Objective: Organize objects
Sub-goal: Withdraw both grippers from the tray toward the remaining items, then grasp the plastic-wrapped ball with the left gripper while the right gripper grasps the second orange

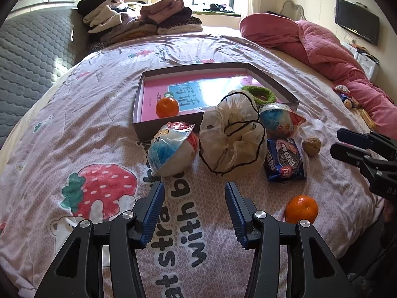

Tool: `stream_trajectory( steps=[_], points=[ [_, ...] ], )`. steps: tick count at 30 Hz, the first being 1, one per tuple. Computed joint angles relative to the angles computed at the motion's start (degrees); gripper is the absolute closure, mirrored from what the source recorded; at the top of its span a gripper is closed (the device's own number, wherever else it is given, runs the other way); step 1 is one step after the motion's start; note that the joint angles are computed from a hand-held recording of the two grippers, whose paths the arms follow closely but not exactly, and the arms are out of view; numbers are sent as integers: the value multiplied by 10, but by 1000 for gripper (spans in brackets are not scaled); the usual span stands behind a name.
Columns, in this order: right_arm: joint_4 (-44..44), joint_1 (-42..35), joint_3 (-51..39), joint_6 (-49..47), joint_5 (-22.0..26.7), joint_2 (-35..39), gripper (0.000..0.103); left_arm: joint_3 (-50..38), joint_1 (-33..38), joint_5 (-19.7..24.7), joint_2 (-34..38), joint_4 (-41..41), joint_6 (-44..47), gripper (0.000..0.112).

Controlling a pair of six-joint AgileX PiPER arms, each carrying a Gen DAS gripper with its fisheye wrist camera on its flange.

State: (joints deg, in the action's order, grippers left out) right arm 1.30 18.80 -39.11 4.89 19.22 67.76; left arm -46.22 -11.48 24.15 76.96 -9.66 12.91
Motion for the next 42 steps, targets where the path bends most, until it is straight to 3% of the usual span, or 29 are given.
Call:
stream_trajectory(
  steps=[3, 8, 19, 23, 28, 33, 38, 42],
  points=[
    [1, 19, 13, 9, 2, -13, 56, 7, 1, -1, -7, 4, -4, 60],
    [-99, 71, 32, 120, 5, -25, 56, 18, 3, -2, -21, 15, -14, 60],
    [-213, 149, 51, 284, 9, -20, 55, 36, 21, 9, -38, -6, 6, 60],
    [-248, 174, 52, 331, 12, -10, 48, 39, 21, 7, -38, 0, -2, 60],
    [-296, 201, 48, 392, 18, 6, 48, 41, 21, -2, -32, 6, -8, 60],
    [-327, 212, 47, 429, 16, 21, 48, 44, 33, -14, -24, -28, 24, 60],
    [-357, 217, 48, 460, 17, 30, 47, 49, 48, -28, -18, -111, 113, 60],
    [-350, 210, 49, 459, 8, 36, 47, 49, 50, -45, -6, -121, 127, 60]
  ],
)
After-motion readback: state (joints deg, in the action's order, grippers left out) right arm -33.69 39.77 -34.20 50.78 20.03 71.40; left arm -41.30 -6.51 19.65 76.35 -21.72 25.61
